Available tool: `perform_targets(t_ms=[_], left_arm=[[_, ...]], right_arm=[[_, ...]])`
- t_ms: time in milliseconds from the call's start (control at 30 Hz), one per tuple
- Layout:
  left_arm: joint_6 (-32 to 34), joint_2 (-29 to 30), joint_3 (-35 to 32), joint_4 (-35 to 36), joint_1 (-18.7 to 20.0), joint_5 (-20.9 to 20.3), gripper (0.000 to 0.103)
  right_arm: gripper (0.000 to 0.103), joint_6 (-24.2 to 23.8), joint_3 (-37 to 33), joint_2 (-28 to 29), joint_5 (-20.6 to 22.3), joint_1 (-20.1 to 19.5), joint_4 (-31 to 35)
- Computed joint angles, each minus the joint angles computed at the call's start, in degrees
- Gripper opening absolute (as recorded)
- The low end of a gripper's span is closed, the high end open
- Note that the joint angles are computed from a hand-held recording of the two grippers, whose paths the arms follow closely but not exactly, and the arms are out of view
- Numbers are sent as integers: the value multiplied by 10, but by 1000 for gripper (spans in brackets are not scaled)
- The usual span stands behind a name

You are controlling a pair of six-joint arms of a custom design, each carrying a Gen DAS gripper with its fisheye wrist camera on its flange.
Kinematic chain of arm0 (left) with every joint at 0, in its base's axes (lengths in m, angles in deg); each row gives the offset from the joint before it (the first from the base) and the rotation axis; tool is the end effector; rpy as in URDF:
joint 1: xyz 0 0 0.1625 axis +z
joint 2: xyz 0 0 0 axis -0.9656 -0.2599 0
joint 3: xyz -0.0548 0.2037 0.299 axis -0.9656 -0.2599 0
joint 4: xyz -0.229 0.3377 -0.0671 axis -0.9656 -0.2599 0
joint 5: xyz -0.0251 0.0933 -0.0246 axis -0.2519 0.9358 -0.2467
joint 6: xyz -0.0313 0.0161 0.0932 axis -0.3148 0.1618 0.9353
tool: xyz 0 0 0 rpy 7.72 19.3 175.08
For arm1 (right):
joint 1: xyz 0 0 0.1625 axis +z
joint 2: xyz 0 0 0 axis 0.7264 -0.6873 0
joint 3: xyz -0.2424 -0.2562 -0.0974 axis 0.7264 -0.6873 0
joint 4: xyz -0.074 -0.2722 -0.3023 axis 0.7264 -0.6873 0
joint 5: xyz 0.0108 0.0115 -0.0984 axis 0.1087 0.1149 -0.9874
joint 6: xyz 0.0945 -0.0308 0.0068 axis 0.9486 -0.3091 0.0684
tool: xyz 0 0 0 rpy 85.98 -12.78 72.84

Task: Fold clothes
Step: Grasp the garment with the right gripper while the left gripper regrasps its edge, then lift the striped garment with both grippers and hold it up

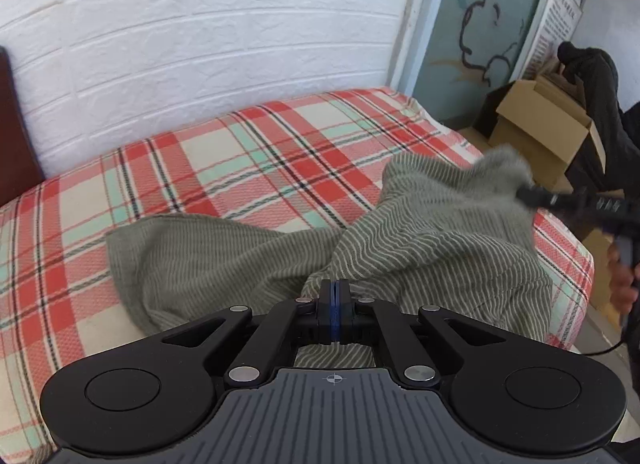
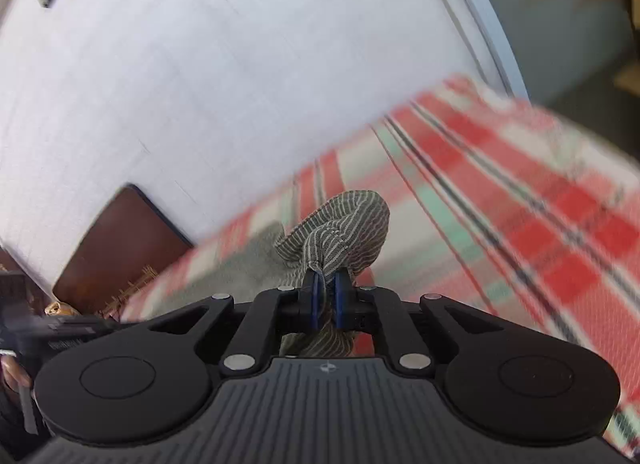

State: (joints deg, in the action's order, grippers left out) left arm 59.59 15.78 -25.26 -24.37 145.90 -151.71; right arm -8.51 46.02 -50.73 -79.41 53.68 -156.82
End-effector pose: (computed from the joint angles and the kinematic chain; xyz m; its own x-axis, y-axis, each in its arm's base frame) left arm -0.1142 -0.8091 0.3322 -0.5790 0.7262 -0.3706 0.8082 0.5713 -0.1430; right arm 0.2309 -0.6723 0.1369 -0.9833 0.0233 0.1805 -0.1500 0.4580 -0.8762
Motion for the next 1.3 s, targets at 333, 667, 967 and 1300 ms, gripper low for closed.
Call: perform_targets(t_ms=[333, 667, 967, 1300], left_arm=[[9, -68, 82, -34, 12, -48, 24], [17, -83, 78, -120, 32, -121, 79], [100, -13, -23, -49, 36, -183, 86], [81, 4, -26, -26, 18, -185, 0]], right_arm=[[8, -165, -86, 27, 30, 67, -22], [8, -230, -124, 45, 32, 101, -13], [8, -237, -117, 41, 21, 110, -25], [8, -255, -101, 29, -14, 119, -66]])
